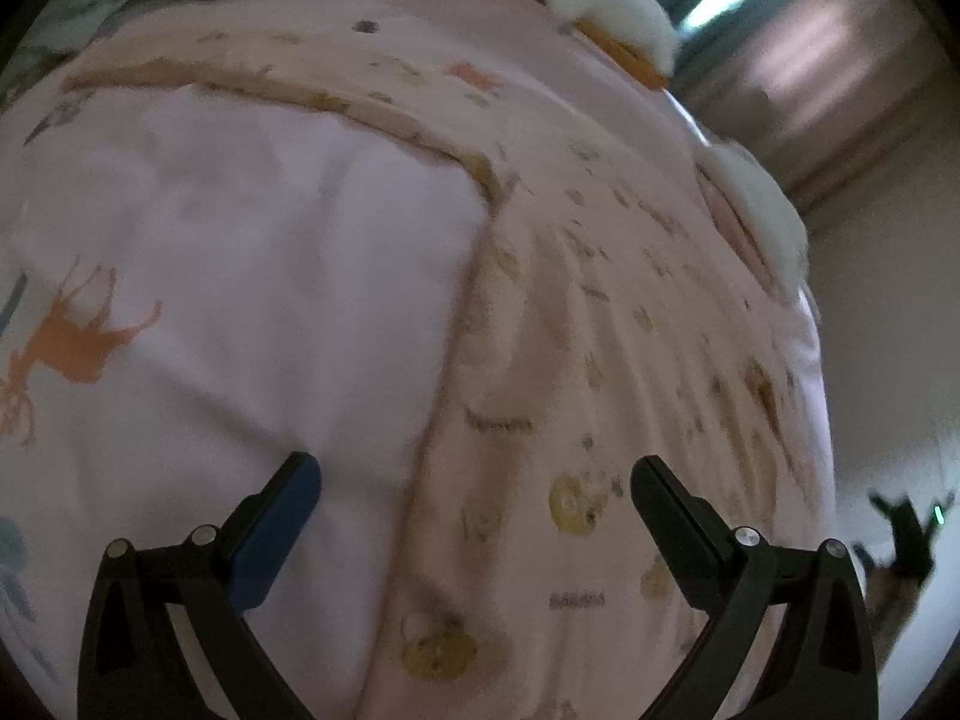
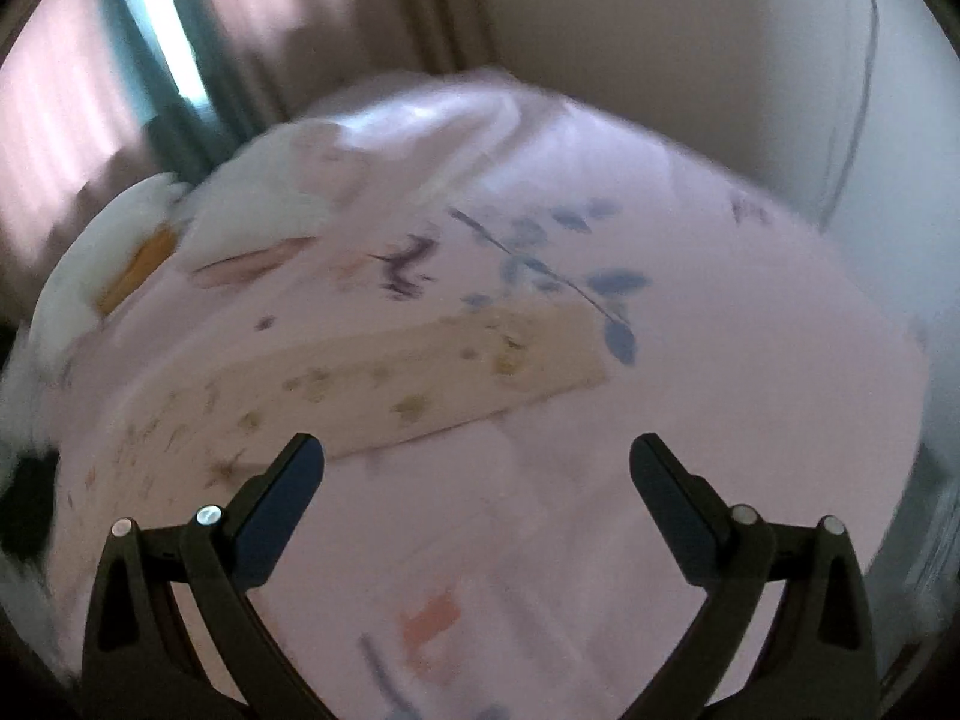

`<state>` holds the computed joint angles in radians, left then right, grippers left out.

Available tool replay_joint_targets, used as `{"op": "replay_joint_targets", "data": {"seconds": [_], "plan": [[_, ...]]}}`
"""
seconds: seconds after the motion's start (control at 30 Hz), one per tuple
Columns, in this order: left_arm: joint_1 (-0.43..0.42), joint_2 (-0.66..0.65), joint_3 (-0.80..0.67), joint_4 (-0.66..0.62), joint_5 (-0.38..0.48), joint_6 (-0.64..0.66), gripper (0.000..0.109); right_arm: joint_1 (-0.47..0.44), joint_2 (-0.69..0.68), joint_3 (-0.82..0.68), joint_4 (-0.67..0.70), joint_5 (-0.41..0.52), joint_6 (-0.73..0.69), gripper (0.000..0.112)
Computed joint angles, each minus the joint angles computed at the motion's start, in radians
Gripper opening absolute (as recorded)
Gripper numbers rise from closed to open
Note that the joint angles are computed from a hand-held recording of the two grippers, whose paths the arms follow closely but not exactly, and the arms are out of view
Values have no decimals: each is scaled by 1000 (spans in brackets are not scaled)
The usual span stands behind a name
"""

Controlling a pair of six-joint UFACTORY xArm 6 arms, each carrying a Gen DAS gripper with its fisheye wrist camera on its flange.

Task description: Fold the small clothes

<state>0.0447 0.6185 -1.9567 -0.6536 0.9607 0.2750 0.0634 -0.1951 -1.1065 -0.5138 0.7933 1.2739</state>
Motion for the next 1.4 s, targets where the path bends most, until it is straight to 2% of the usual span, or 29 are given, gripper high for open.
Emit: {"op": "replay_joint_targets", "data": {"seconds": [0.1,0.17,0.23,0.27,0.33,0.4,0.43,0.47,0.5,0.57,0.63,0.73,0.83,0.97,1.07,1.2,1.23,1.4], "plan": [[7,-35,56,-69,28,65,102,-109,44,65,239,-163,-134,91],[10,-72,122,-128,-1,89,102,-140,86,71,335,-203,-184,84],[15,-89,151,-153,1,106,97,-162,144,57,402,-218,-195,78],[13,-95,158,-140,-7,95,94,-170,159,57,408,-239,-185,78],[13,-101,169,-117,-28,81,77,-184,179,65,355,-321,-125,77],[11,-117,198,-102,-54,61,66,-193,198,65,355,-381,-114,73],[11,-120,205,-93,-68,46,58,-200,206,63,347,-388,-99,65],[11,-122,206,-64,-75,27,54,-202,211,57,319,-379,-52,56],[8,-103,180,-41,-72,14,50,-203,209,59,297,-379,-20,52],[4,-105,181,-57,-62,60,46,-205,209,61,264,-375,13,35],[2,-99,172,-82,-20,111,34,-209,210,64,219,-371,58,22],[-5,-84,148,-79,2,149,21,-228,175,126,163,-435,157,8],[18,-54,111,-135,51,148,13,-234,159,146,126,-467,216,8],[55,-3,40,-205,149,143,11,-204,177,59,144,-368,163,8],[56,-9,56,-215,143,169,8,-177,183,0,122,-346,150,8],[71,3,41,-256,183,184,8,-117,236,-143,86,-265,135,8],[72,3,44,-261,181,183,8,-105,246,-162,90,-272,123,8],[50,-34,97,-224,116,223,8,-7,370,-383,82,-197,49,7]]}}
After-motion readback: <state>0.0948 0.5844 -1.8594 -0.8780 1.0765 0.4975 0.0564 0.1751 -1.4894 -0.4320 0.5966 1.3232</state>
